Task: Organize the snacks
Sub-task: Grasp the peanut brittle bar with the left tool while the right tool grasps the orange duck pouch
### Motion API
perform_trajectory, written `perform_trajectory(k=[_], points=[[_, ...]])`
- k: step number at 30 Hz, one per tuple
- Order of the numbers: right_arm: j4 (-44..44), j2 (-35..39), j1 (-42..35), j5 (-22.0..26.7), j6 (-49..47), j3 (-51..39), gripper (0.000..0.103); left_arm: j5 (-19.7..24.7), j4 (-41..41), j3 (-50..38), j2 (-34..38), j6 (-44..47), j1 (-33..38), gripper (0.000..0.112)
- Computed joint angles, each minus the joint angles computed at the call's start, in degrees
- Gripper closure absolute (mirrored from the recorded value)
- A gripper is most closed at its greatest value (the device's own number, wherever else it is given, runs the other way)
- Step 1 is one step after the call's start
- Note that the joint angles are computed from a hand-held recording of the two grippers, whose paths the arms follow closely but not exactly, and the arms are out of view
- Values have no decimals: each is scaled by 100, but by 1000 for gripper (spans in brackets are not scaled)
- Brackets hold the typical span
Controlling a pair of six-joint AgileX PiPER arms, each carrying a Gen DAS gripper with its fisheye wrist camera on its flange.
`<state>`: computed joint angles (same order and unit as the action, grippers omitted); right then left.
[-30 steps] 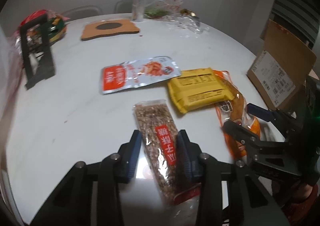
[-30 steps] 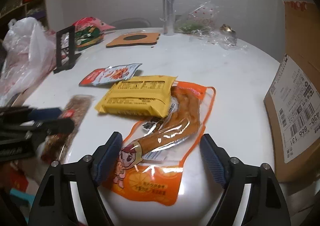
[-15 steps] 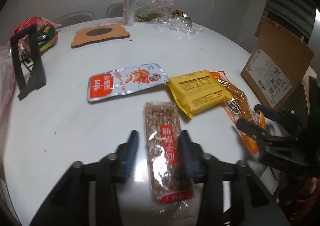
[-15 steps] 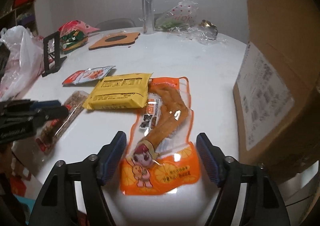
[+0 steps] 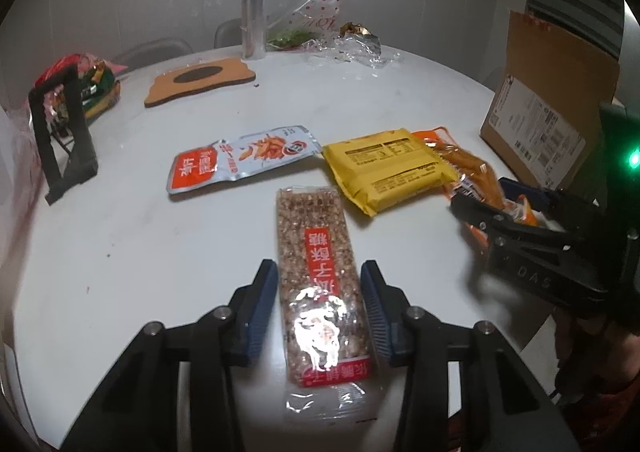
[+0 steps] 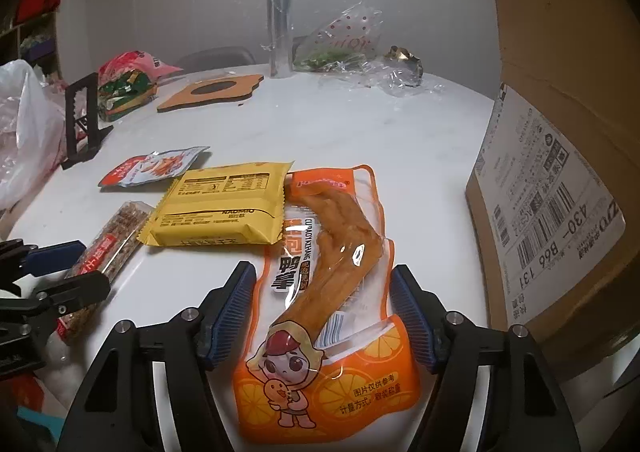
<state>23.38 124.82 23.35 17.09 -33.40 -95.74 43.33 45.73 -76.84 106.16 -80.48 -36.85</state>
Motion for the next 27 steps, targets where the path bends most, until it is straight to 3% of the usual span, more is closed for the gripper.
perform_trajectory(k=[9,16,22,23,24,27], points=[[56,-316,-125,-334,5,549,45,-114,9,57,-48,18,52,74],[1609,-693,-223,-383,-1462,957,45,-124,276,179,-222,-216,57,74],[2849,-921,-194,133,-2750,982,45,-150,653,514,-644,-551,96,77],[2863,-925,-190,284,-2749,906,45,-177,701,576,-740,-577,131,82],[2840,-922,-181,431,-2720,808,45,-145,750,606,-822,-595,152,100],[2810,-938,-89,633,-2739,580,45,-326,599,671,-1015,-299,371,103]])
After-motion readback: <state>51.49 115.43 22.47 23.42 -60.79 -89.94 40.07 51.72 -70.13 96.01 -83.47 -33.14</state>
